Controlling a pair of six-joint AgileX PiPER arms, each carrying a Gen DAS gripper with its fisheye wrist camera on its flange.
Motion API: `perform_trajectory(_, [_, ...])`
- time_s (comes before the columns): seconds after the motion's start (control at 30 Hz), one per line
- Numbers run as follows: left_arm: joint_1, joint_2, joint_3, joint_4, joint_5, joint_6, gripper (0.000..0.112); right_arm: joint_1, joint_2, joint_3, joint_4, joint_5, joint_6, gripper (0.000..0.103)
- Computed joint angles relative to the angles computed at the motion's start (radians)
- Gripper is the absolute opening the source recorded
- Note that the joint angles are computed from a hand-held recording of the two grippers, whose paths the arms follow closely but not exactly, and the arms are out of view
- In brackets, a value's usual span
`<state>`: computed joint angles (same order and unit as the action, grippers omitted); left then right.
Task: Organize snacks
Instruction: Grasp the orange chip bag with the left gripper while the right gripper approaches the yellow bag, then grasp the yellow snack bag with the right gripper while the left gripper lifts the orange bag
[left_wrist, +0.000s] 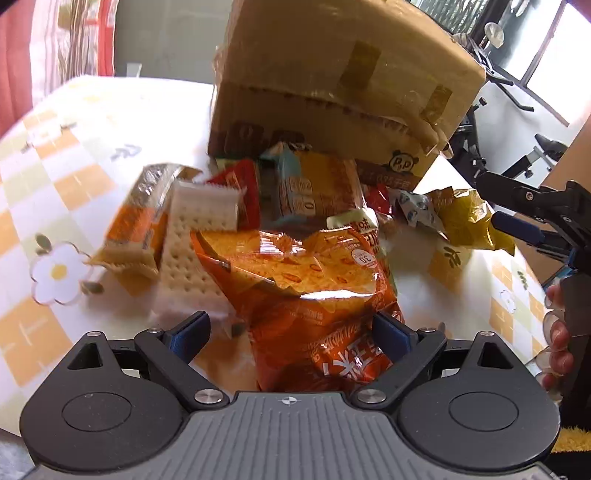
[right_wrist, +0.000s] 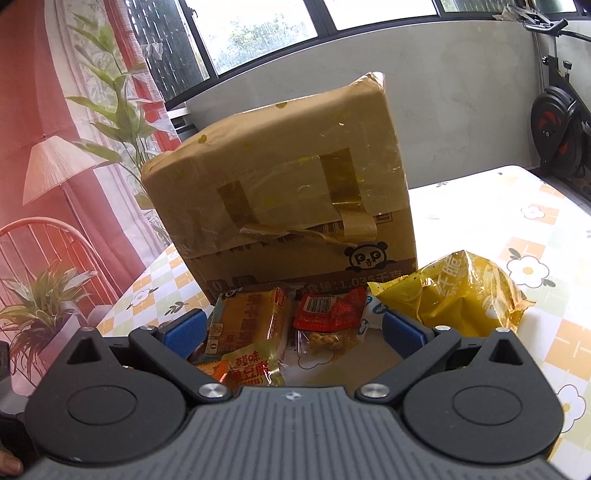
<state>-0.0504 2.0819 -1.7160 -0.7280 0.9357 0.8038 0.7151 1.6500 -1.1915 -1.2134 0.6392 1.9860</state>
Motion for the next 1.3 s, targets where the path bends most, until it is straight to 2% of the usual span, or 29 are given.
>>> perform_trajectory(0.27, [-0.016,-0.002,0.016,-0.022,0.019,0.083,0.095,-0.012,0.003,0.005,0.028,-0.017,0.0,0.103])
perform_trajectory(0.37, [-0.012,0.026,-0.015,-0.033,0.06,0.079,0.082,-0.012,0.004,0.006,0.028,-0.018,0.001,0.103])
perform_trajectory(0.43, [-0.004,0.02,-0.002,-0.061,0.058,0.102,0.068,-0.013,0.004,0.007,0.029,-0.018,0.004,0.103])
perform_trajectory(0.47, [0.003,0.009,0.016,-0.092,0.055,0.136,0.057,-0.013,0.003,0.008,0.028,-0.017,0.008,0.103])
perform_trajectory(0.5, [0.009,-0.001,0.034,-0.12,0.051,0.17,0.052,-0.013,0.002,0.009,0.027,-0.016,0.012,0.103])
perform_trajectory(0.6, [0.01,-0.054,0.108,-0.178,-0.005,0.26,0.047,-0.014,0.001,0.011,0.029,-0.011,0.018,0.103])
perform_trajectory(0.8, [0.005,-0.139,0.22,-0.305,-0.095,0.436,0.046,-0.006,0.01,-0.002,0.05,0.02,-0.015,0.103])
perform_trajectory(0.97, [0.018,-0.18,0.283,-0.427,-0.136,0.552,0.046,0.004,0.013,-0.002,0.018,0.061,-0.026,0.102])
perform_trajectory(1.03, [0.018,-0.188,0.297,-0.462,-0.165,0.565,0.046,0.017,0.012,0.011,-0.05,0.104,-0.024,0.102])
perform_trajectory(1.17, [0.013,-0.198,0.325,-0.525,-0.232,0.593,0.047,0.056,0.058,0.04,-0.188,0.285,-0.119,0.102])
perform_trajectory(1.23, [0.018,-0.199,0.327,-0.539,-0.246,0.599,0.047,0.045,0.082,0.062,-0.207,0.315,-0.175,0.102])
perform_trajectory(1.3, [0.016,-0.196,0.32,-0.531,-0.253,0.583,0.047,0.023,0.097,0.088,-0.206,0.303,-0.219,0.101])
